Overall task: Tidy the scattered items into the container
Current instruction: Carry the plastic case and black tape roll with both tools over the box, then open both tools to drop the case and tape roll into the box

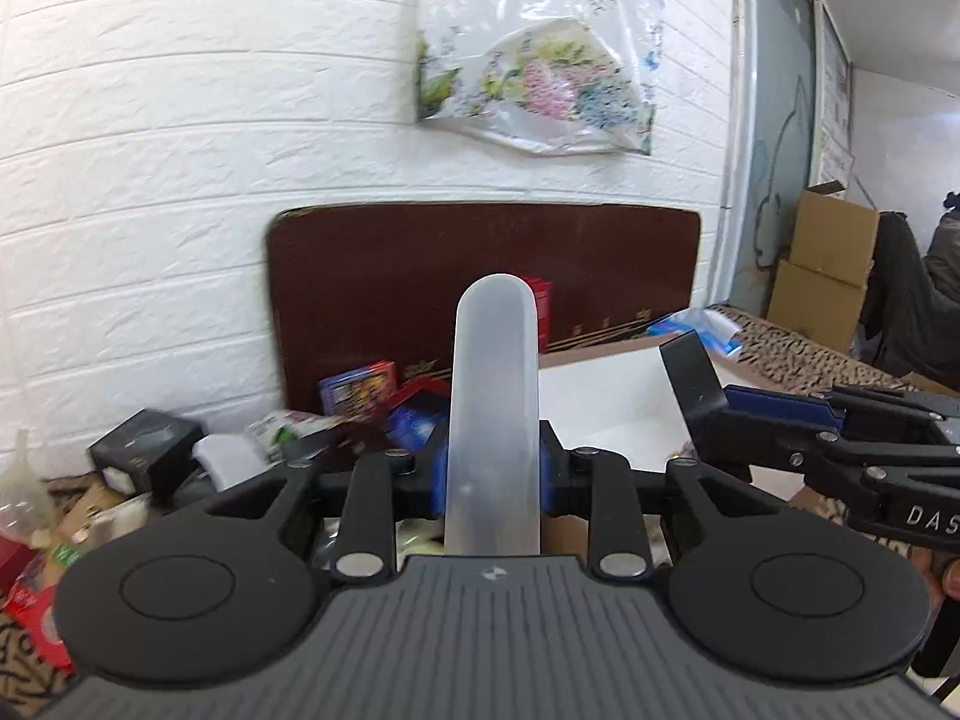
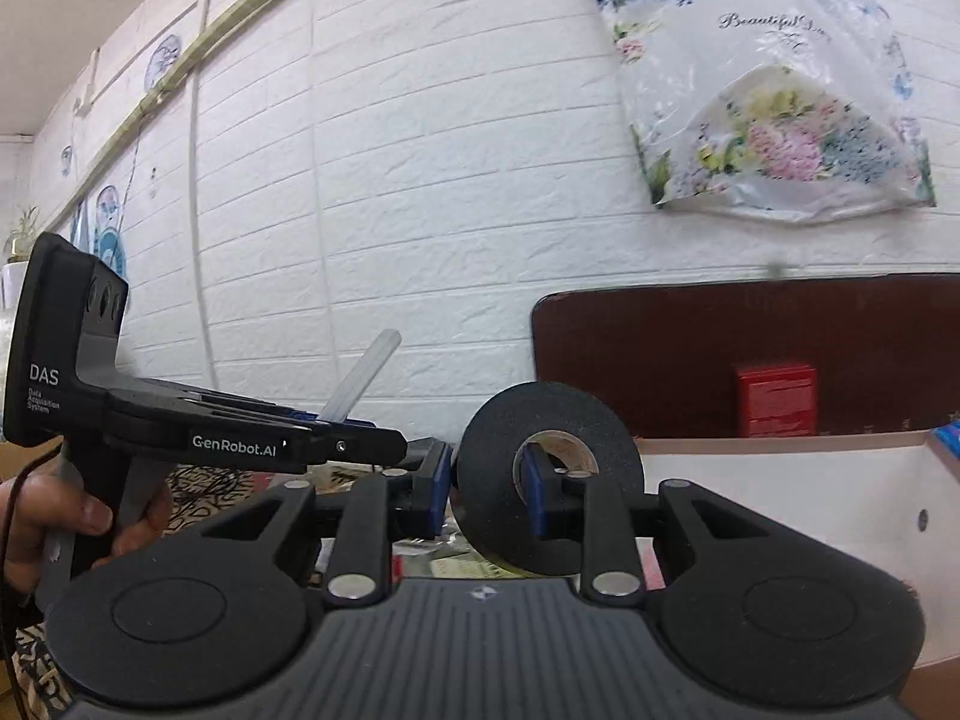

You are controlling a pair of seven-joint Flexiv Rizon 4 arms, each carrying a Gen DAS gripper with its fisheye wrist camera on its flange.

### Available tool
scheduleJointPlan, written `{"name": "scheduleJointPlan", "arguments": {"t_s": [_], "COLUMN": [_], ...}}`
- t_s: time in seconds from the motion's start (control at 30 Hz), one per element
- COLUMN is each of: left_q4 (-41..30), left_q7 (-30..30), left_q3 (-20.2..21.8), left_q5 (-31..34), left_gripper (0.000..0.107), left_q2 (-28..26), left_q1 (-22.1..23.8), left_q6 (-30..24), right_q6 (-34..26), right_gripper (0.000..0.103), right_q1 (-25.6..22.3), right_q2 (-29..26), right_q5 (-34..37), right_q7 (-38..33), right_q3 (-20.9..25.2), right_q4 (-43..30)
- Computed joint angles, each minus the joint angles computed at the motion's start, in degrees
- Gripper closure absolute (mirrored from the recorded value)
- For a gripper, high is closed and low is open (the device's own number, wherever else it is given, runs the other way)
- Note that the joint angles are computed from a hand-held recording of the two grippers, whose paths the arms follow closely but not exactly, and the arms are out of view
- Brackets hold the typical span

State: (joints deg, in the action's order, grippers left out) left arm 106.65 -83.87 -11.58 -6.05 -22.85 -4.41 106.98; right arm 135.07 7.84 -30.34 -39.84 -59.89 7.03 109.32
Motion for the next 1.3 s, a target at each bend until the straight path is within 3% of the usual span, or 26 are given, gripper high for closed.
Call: {"name": "scheduleJointPlan", "arguments": {"t_s": [0.2,0.3,0.43,0.6,0.77,0.87,0.93,1.0,1.07,1.3], "left_q4": [-12.29,-18.45,-25.52,-32.12,-34.86,-34.99,-34.77,-34.02,-33.31,-29.43], "left_q7": [2.49,2.06,-3.75,-13.88,-17.23,-18.80,-20.01,-20.67,-21.27,-25.85], "left_q3": [3.36,10.46,25.57,38.88,38.62,38.86,38.81,37.93,37.08,36.32], "left_q5": [-3.07,-6.00,-9.30,-8.61,-6.52,-4.06,-2.53,-1.05,0.58,6.48], "left_gripper": [0.079,0.079,0.079,0.079,0.073,0.057,0.037,0.035,0.033,0.023], "left_q2": [-7.75,-11.69,-17.14,-22.77,-23.63,-23.35,-22.99,-22.29,-21.45,-17.67], "left_q1": [-7.54,-14.67,-25.91,-33.07,-31.92,-31.70,-31.50,-30.93,-30.56,-30.07], "left_q6": [-4.41,-7.23,-12.01,-20.40,-27.74,-30.01,-31.12,-30.99,-30.68,-30.00], "right_q6": [-2.13,-4.02,-7.24,-12.00,-18.19,-21.15,-22.69,-22.45,-22.56,-21.98], "right_gripper": [0.079,0.079,0.079,0.079,0.079,0.078,0.078,0.078,0.068,0.048], "right_q1": [-1.52,-2.43,-3.49,-3.03,-5.37,-7.10,-7.93,-7.35,-5.93,-4.19], "right_q2": [0.31,0.25,-0.43,-1.57,-3.65,-4.59,-4.81,-4.74,-4.07,-2.49], "right_q5": [3.78,5.70,8.11,11.76,10.72,9.50,9.04,10.20,11.82,15.38], "right_q7": [-1.75,-1.95,-2.16,-4.60,-4.21,-3.91,-4.17,-5.06,-6.21,-8.99], "right_q3": [-1.99,-2.57,-2.95,-3.88,-1.27,0.91,2.17,1.86,0.64,-0.34], "right_q4": [-1.10,-1.76,-2.95,-4.02,-6.19,-7.02,-7.19,-6.98,-6.63,-5.72]}}
